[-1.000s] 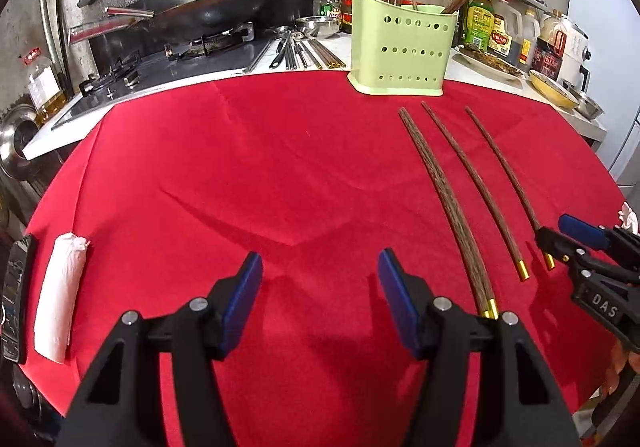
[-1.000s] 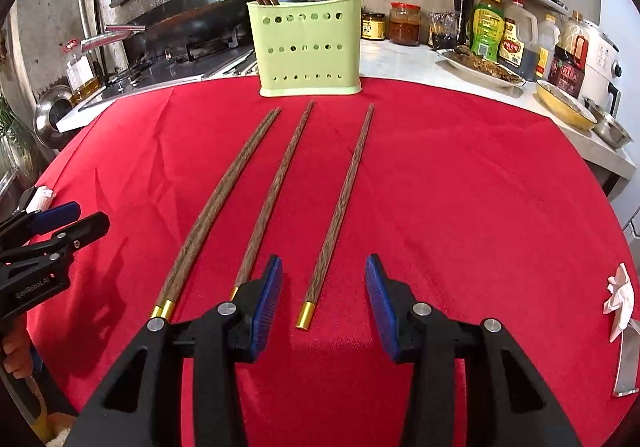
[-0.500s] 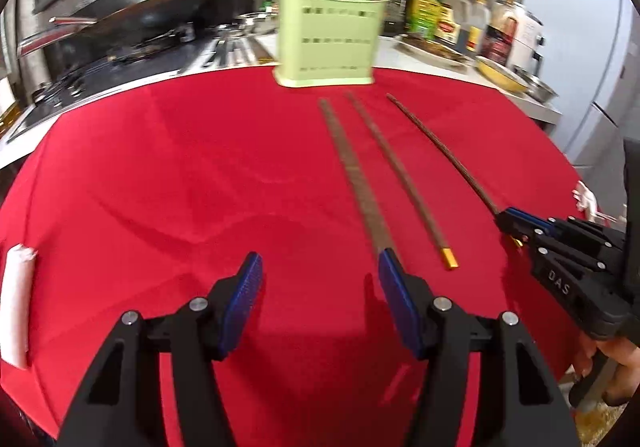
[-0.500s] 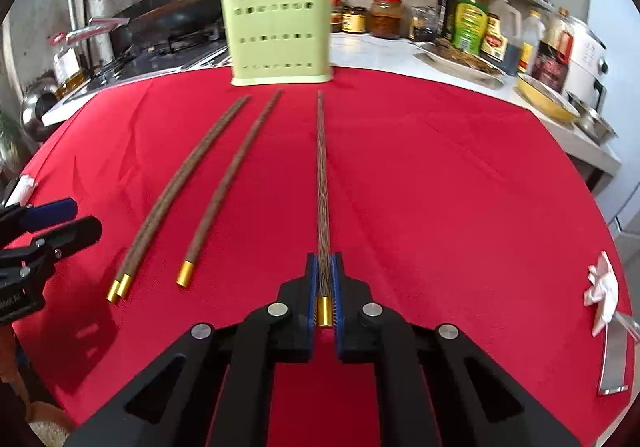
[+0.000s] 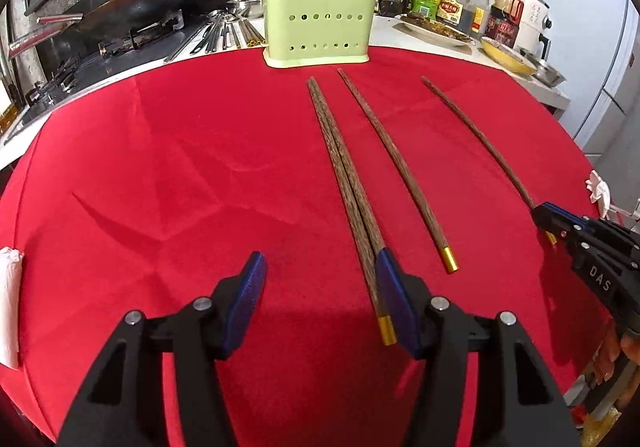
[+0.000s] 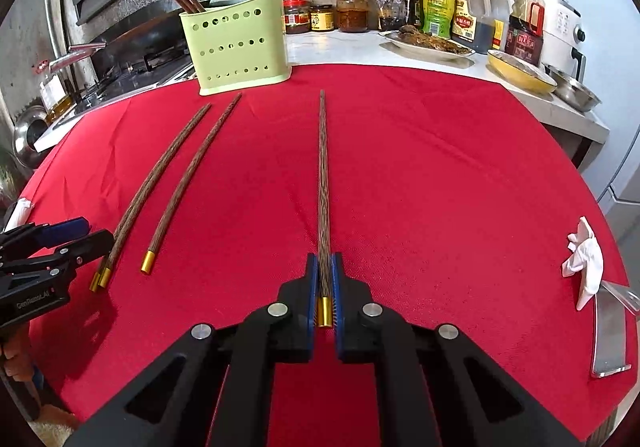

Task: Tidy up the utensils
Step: 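Close the right tool on a chopstick while the left tool lowers over another, then close the left tool on its chopstick while the right tool holds its own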

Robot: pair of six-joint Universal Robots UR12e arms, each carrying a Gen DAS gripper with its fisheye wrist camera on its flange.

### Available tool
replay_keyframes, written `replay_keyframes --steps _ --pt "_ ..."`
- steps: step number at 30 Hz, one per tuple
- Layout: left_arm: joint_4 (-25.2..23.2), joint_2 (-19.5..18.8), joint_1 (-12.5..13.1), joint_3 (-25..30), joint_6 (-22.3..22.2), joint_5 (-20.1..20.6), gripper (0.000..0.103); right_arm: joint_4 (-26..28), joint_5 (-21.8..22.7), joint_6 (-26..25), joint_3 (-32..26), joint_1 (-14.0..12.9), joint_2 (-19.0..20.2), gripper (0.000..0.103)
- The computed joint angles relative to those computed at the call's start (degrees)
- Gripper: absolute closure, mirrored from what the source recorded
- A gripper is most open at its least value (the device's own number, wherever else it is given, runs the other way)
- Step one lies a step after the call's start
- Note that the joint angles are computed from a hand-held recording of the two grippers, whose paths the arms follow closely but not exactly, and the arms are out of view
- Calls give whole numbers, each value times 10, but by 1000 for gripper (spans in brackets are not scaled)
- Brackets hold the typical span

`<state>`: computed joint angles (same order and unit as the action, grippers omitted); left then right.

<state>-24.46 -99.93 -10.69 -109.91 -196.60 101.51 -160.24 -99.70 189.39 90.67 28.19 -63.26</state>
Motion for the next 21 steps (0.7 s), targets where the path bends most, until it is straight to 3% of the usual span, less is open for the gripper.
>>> replay_keyframes --steps 3,5,8,11,16,21 --pt "-23 -4 -14 9 6 63 46 -4 6 2 2 -1 0 96" --pt "-31 -3 -17 9 9 82 50 -14 20 1 5 -2 -1 96" --pt "-22 6 -7 -3 20 51 69 -25 25 -3 8 -1 0 94" --pt "-14 13 -8 -11 37 39 78 -34 32 0 10 -2 1 92" --pt "-12 27 -10 -20 49 30 79 -46 36 2 15 -3 1 92" --pt "-32 32 -14 -15 41 72 87 -45 34 -3 17 -2 -1 90"
